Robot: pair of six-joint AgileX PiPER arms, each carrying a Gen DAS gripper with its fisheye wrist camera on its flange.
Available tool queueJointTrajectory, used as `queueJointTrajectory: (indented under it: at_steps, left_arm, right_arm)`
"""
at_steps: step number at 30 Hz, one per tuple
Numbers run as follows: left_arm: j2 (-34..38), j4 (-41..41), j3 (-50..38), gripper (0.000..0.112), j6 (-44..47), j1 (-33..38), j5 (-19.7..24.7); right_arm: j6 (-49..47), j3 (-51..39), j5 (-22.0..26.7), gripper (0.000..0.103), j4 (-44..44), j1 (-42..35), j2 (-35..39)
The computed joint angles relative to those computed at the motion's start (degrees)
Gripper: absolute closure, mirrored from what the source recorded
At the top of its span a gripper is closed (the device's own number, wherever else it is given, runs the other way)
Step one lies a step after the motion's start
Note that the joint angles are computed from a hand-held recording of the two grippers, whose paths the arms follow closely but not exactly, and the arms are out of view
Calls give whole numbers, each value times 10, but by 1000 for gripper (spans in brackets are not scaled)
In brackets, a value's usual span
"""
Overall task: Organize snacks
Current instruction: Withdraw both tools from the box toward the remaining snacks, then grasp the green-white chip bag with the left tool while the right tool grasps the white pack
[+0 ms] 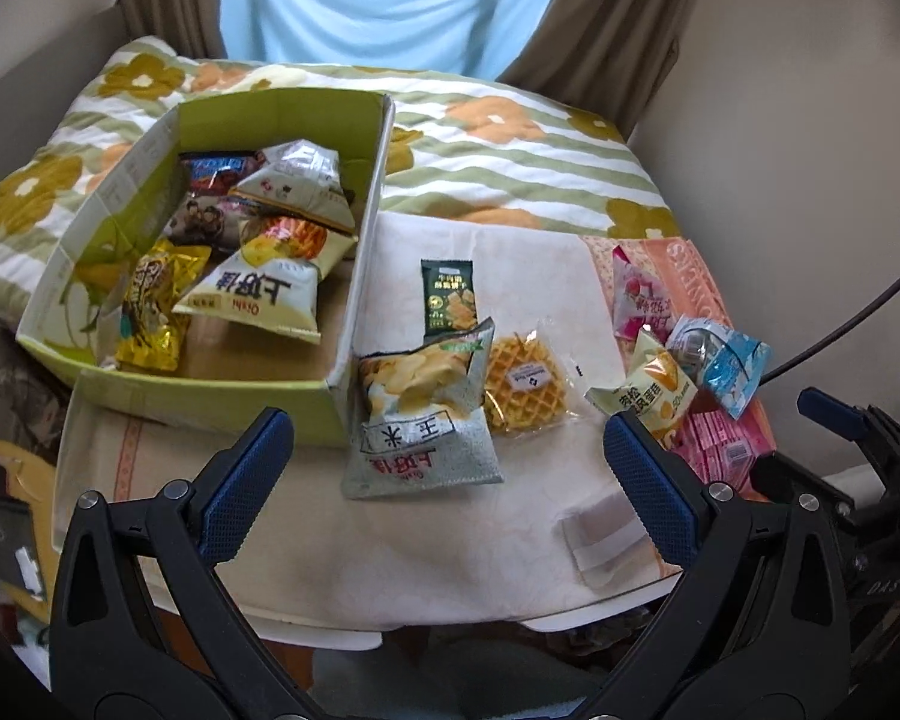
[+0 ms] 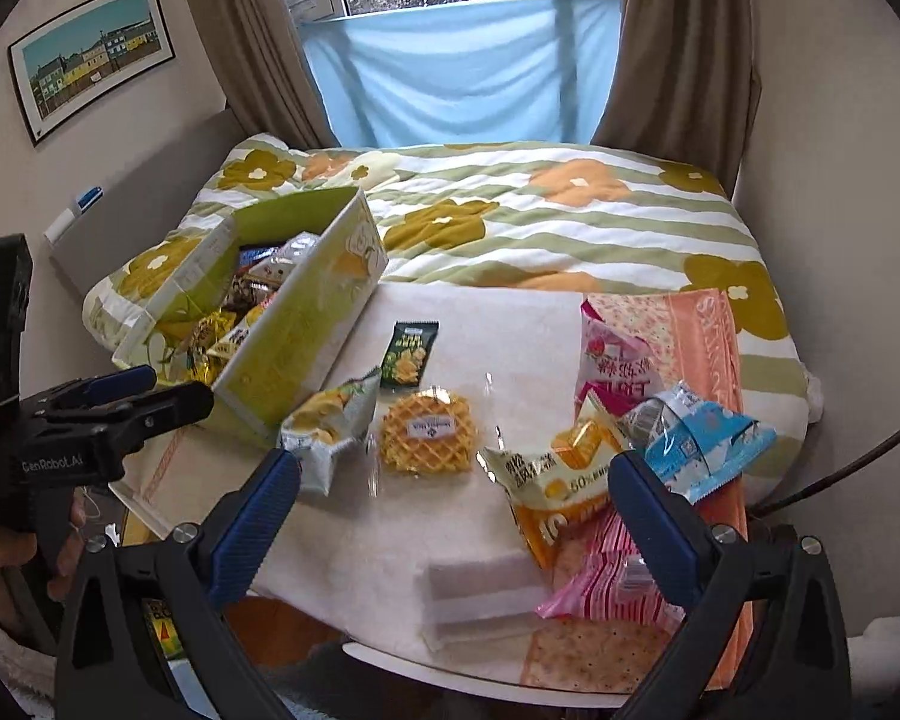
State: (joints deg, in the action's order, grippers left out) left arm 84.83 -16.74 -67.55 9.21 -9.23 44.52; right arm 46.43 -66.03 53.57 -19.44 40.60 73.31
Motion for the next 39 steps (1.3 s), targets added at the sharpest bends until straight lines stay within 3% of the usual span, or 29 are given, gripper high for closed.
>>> queueJointTrajectory:
  at_steps: [5, 10, 15, 21, 25, 29, 30, 31, 34, 39]
  left_arm:
    - [9, 125, 52, 10, -129, -60, -62]
    - [56, 236, 89, 10, -236, -100, -146]
    - [107, 444, 119, 10, -435, -143, -210]
    - [149, 618, 118, 10, -596, -171, -217]
    - [173, 701, 111, 10, -663, -199, -193]
    - [186, 730, 115, 16, -702, -205, -193]
    - [188, 725, 114, 26, -701, -204, -193]
    - [190, 708, 115, 44, -686, -200, -195]
    - [203, 683, 105, 57, -665, -194, -181]
    - [193, 649, 110, 64, -629, -172, -208]
  right_arm:
    - [-21, 106, -77, 1, 30, 1, -17]
    - [-31, 171, -161, 1, 39, 12, 26]
    - [21, 195, -206, 1, -13, 24, 82]
    - [66, 225, -214, 1, -60, 25, 95]
    - [67, 241, -215, 1, -57, 19, 100]
    - [57, 269, -239, 1, -37, -2, 91]
    - [53, 271, -241, 1, -34, -4, 88]
    - [55, 272, -242, 1, -38, -3, 88]
    - [65, 271, -241, 1, -51, 7, 90]
    - [81, 262, -241, 1, -66, 13, 101]
